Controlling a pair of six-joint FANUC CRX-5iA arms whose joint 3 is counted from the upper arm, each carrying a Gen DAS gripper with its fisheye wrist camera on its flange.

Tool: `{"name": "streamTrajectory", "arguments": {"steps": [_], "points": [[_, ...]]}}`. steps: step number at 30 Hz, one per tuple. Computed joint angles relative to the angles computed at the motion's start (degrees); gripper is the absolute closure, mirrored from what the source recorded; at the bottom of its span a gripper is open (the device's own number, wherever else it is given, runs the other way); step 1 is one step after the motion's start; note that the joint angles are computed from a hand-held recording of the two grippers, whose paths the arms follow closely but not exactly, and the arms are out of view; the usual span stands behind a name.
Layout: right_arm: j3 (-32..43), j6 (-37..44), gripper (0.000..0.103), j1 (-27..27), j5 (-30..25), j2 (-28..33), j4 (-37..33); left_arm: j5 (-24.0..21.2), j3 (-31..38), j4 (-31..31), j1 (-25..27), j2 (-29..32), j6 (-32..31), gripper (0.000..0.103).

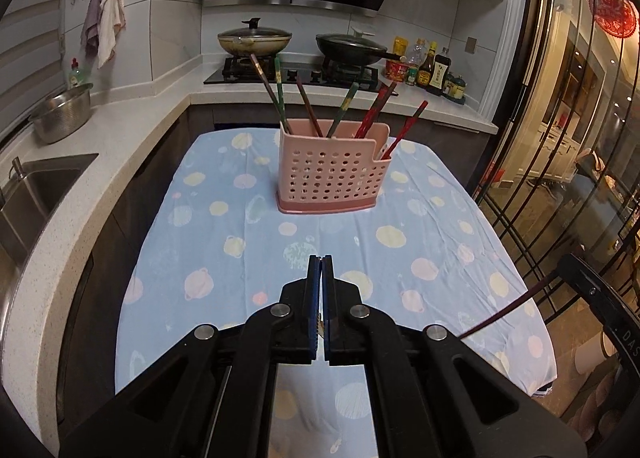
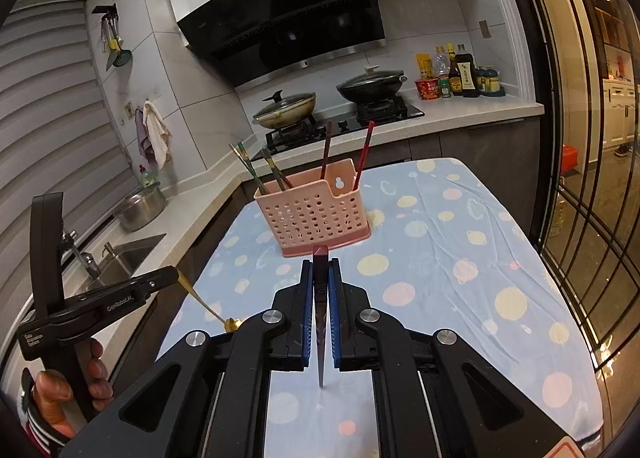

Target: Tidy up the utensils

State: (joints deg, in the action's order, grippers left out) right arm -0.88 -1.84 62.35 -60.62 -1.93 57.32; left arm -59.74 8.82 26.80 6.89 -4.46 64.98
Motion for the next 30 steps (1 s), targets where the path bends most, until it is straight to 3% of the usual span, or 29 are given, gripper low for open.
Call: {"name": "streamTrajectory", "arguments": {"steps": [17,30], "points": [[16.7,11.0,0.096,-11.4,7.2,9.8,2.3,0.2,24.8,-3.1,-3.0,15.0,5.8,0.102],[35.9,18.3,0.096,-19.6,8.7,22.7,2.6,-4.4,54.5,-9.3,-5.2,32.4,12.6,0.102]]}}
